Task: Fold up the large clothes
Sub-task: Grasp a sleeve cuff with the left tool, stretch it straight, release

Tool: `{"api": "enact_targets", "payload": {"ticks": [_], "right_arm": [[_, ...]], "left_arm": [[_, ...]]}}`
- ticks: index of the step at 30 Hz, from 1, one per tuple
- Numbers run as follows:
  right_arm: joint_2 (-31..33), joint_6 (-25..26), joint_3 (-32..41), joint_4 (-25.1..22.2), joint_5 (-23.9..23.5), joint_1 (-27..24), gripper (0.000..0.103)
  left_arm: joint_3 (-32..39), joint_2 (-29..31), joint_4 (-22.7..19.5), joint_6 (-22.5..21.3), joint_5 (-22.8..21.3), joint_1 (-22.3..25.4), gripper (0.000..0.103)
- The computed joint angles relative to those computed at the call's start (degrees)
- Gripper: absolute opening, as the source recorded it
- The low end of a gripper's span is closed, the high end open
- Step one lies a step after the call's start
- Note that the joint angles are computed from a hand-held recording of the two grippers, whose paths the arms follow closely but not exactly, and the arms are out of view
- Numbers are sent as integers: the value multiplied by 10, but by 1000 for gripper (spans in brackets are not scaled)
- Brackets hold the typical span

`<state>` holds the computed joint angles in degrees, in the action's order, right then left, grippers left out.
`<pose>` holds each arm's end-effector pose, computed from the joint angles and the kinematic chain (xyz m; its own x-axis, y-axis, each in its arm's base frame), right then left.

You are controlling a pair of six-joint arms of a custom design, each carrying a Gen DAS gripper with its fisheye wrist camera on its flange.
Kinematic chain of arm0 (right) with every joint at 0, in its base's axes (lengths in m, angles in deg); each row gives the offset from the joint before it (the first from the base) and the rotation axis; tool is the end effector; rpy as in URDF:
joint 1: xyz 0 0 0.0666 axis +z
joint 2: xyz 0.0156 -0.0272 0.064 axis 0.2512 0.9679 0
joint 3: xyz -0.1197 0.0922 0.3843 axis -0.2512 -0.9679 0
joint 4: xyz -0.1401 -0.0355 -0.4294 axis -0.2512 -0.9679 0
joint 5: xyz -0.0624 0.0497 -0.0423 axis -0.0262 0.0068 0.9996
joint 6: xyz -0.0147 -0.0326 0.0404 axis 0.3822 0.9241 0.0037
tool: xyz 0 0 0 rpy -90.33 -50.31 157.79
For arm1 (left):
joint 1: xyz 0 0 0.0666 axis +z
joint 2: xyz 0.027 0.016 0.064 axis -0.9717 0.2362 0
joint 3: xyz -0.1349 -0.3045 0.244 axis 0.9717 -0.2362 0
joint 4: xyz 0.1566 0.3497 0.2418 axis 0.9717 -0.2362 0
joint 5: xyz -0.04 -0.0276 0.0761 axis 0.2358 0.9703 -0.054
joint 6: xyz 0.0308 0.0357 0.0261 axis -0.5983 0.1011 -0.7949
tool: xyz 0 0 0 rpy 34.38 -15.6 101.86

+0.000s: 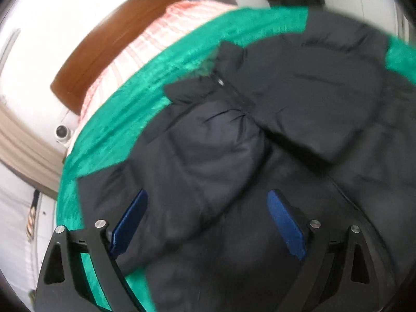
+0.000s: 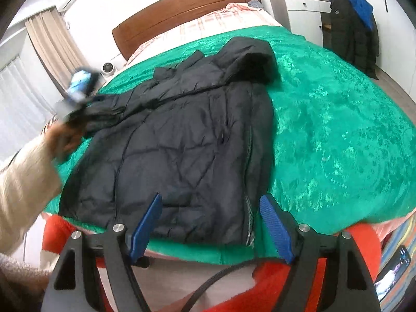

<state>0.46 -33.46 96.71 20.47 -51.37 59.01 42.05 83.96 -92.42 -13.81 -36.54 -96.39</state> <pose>0.2813 0.2501 0.3446 -0.6059 0.5485 -0.5762 0.4611 0.8324 0.3075 0.7005 -0.2567 0.3296 -0.2382 0.8426 -0.4829 0.7381 0.4803 0.4739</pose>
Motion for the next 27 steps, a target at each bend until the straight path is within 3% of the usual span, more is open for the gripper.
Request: {"api": "enact_targets", "payload": {"ticks": [4,6,7,8,9,14,17,19,22,24,27], "right_arm": [[9,-10,-8,14,-10,13,77],[17,-6,-6,16,-5,19,77],[21,-1,-2,15,-1,21,77],[24,3,1,14,3,23,77],[28,10,5,14,9,25,77],[37,43,19,25,37,33,77],[40,59,26,27,65,47,77],[44,69,34,24,85,55,77],[57,85,47,22,96,61,77],[65,94,52,28,88,59,77],[80,114,63,37,69,57,77]], "left_arm": [[79,78,-37,13,-37,-14,96],[111,98,-65,43,-3,-9,70],[139,111,-101,68,19,-4,37],[152,117,-108,87,14,-4,16],[150,111,-102,100,17,1,14],[197,92,-132,216,126,67,11],[223,80,-127,322,178,141,11],[237,82,-118,392,188,186,11],[262,106,-119,487,172,254,11],[283,136,-134,531,126,290,10],[316,182,-171,554,82,319,10]]}}
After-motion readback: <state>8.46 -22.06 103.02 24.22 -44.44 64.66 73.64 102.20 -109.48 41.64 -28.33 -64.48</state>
